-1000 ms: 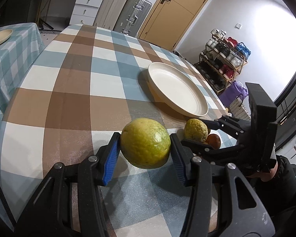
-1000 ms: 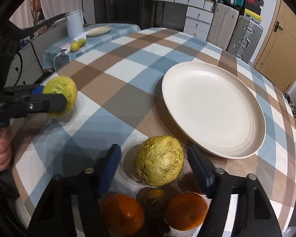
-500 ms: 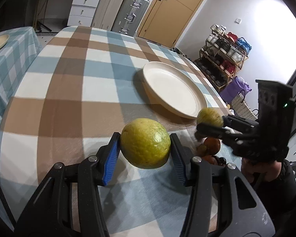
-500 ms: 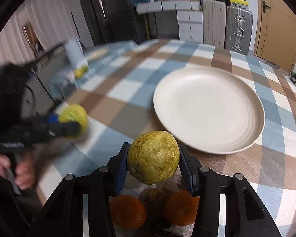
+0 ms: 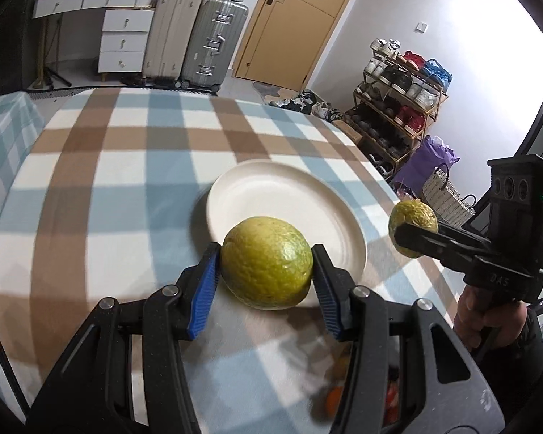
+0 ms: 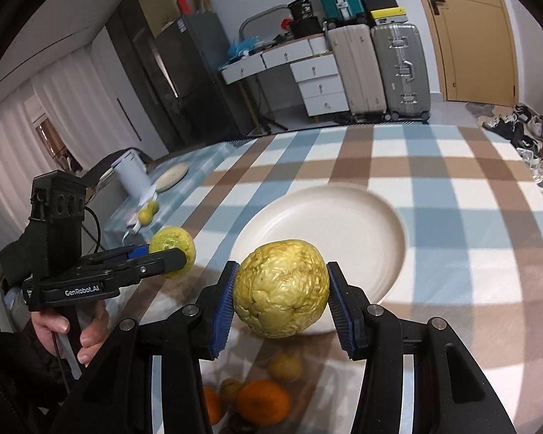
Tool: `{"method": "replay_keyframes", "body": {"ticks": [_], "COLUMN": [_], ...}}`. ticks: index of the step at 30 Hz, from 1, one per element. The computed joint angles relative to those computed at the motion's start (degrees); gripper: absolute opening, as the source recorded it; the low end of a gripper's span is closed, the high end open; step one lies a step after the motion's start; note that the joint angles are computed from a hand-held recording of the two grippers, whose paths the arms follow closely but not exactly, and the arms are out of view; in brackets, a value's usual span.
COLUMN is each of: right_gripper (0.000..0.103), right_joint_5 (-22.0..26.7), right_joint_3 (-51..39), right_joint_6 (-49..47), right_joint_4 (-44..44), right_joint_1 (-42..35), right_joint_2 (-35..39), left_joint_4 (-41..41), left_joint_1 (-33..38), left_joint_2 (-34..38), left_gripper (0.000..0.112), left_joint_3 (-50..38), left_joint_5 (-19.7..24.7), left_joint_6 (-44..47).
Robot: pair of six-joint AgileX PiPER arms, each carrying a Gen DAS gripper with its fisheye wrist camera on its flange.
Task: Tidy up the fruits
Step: 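Carry both yellow fruits onto the cream plate and open both tools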
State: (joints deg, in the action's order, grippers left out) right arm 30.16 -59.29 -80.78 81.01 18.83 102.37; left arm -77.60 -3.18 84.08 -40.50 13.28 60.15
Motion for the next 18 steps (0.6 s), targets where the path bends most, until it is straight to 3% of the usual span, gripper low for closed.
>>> {"method": "replay_keyframes", "body": {"ticks": [4, 13, 18], "right_gripper": [0.048, 0.048, 0.048], "right_joint_5": [0.69, 3.78, 6.53], "right_joint_3": [-6.23, -26.2, -37.23], "right_joint_6": [3.99, 15.82, 25.32], "right_joint_4": [-4.14, -14.23, -22.04], "right_joint_1": [-0.99, -1.18, -0.54], "right_joint_2": [3.19, 17.39, 25.31], "left_joint_4": [10.66, 21.95, 26.03], "left_joint_1": [-1.07, 0.69, 1.03], "left_joint_2": [6.71, 22.86, 29.05], "left_gripper": [0.047, 0.047, 0.047], "left_joint_3": [-8.76, -27.31, -33.51], "left_joint_5": [0.79, 7.28, 8.34], "left_joint_6": [-10.22, -21.02, -24.39]}}
